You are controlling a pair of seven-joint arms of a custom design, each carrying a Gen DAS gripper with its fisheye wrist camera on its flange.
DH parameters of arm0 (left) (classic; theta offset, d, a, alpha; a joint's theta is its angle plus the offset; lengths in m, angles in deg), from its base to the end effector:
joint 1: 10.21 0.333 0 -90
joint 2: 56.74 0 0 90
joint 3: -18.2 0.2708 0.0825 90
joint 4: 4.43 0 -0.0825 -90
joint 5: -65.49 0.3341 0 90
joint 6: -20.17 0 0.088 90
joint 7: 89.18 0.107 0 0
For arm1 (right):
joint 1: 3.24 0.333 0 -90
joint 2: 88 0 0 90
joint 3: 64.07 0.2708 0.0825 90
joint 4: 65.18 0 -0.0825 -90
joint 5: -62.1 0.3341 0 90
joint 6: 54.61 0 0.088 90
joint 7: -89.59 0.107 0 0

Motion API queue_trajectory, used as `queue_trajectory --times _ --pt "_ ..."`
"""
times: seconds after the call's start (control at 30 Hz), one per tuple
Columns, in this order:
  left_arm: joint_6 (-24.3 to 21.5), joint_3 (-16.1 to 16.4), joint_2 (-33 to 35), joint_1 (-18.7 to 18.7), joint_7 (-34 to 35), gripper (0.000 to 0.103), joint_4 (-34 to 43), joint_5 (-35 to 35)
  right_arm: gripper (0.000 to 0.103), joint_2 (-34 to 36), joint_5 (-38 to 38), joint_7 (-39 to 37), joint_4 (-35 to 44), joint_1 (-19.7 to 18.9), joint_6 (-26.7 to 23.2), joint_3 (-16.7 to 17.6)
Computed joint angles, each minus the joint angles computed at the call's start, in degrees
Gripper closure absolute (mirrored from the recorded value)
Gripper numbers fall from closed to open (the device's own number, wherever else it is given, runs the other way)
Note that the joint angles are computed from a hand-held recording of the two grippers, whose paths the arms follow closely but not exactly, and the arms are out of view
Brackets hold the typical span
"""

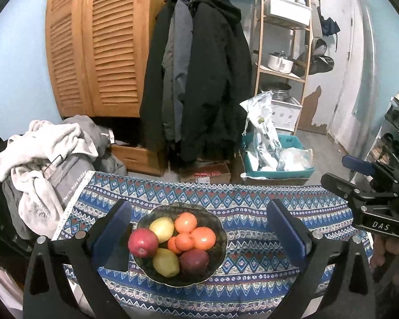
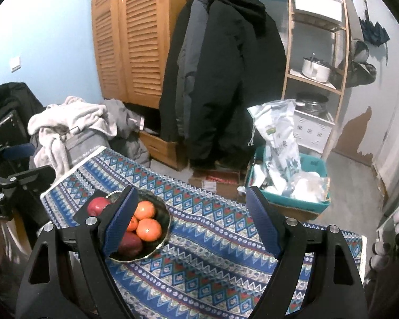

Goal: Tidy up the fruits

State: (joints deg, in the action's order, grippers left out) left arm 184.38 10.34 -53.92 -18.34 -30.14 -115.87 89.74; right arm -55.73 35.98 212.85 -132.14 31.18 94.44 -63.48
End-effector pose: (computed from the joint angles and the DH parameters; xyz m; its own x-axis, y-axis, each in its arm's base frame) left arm 0.5427 -0.1778 0.5318 -0.1093 -0.9932 0.0396 -0.6221 0.0373 -0.7821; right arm 0.5658 0.4046 0.5420 0.3129 -0.9497 -0.0135 -0.5682 -0.1757 -0.8039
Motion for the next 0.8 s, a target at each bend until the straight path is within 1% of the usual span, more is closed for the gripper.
queue_trajectory --times 0.33,0.6,0.8 --pt "-1.6 0.2 0.5 -0.5 -2.7 0.001 1.2 2.5 0.021 -0.7 -0.2 0.3 -1.1 -0.1 0.4 -0.1" --pt "-3.1 0.1 0.9 -0.9 -2.4 0.001 2.1 3.2 0.021 -1.5 -0.5 0.7 -2.5 -0.4 0.6 0.1" --pt "-3.9 0.2 1.0 -1.1 -3.6 0.001 2.1 4.2 0.021 -1.4 -0.4 0.8 -2.4 -0.5 0.4 0.2"
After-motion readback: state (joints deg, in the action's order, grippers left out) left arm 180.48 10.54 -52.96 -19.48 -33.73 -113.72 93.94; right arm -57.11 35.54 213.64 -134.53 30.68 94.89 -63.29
